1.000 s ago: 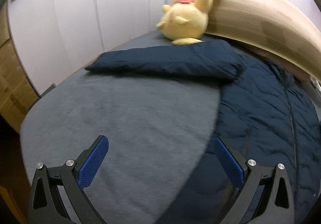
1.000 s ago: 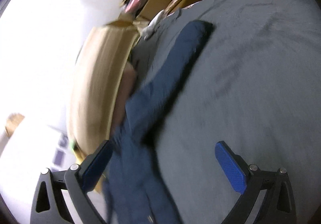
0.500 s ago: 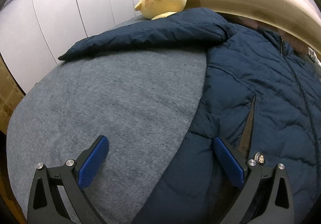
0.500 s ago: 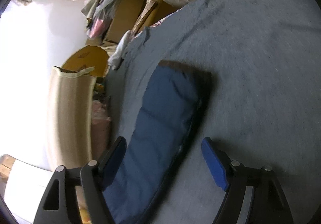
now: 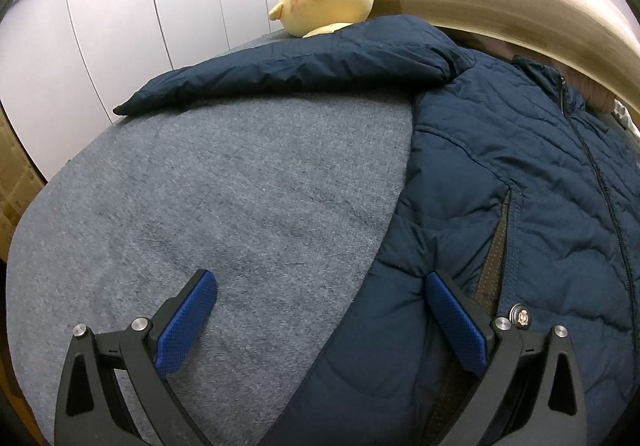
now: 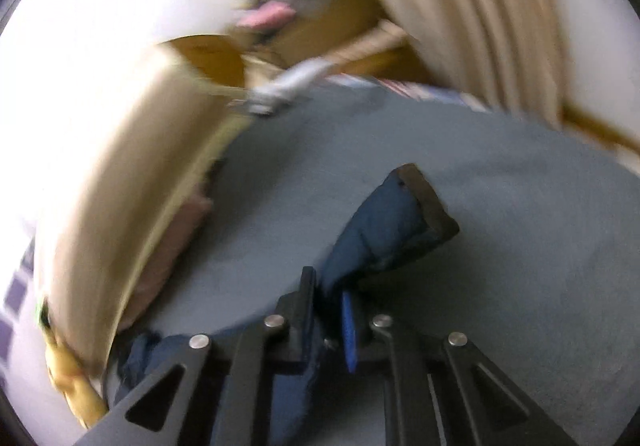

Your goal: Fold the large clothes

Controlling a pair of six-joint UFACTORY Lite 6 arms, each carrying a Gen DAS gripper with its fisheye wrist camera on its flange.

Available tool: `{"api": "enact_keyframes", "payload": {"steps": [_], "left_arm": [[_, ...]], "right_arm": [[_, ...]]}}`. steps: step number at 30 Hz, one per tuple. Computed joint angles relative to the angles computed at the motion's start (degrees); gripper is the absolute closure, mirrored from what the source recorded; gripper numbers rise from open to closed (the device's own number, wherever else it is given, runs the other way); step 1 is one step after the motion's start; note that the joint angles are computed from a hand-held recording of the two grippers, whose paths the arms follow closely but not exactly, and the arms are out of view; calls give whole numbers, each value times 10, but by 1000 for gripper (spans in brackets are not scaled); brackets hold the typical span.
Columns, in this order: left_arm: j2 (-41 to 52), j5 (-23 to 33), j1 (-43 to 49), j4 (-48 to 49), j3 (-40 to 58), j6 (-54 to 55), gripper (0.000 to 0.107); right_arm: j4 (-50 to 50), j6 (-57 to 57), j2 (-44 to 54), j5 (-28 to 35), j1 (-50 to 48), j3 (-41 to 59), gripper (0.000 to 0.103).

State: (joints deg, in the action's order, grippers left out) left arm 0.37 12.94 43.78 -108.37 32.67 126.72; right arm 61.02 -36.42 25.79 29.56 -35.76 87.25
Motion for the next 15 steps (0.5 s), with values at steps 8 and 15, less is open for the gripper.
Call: {"api": "enact_keyframes", "payload": {"steps": [8, 15], "left_arm": [[4, 18, 18, 55, 4, -48, 4], [6, 32, 31, 93, 8, -79, 4]], "right_arm": [[-305, 286, -159, -61, 317, 38, 90], [-656, 683, -7, -16, 595, 174, 86]]}}
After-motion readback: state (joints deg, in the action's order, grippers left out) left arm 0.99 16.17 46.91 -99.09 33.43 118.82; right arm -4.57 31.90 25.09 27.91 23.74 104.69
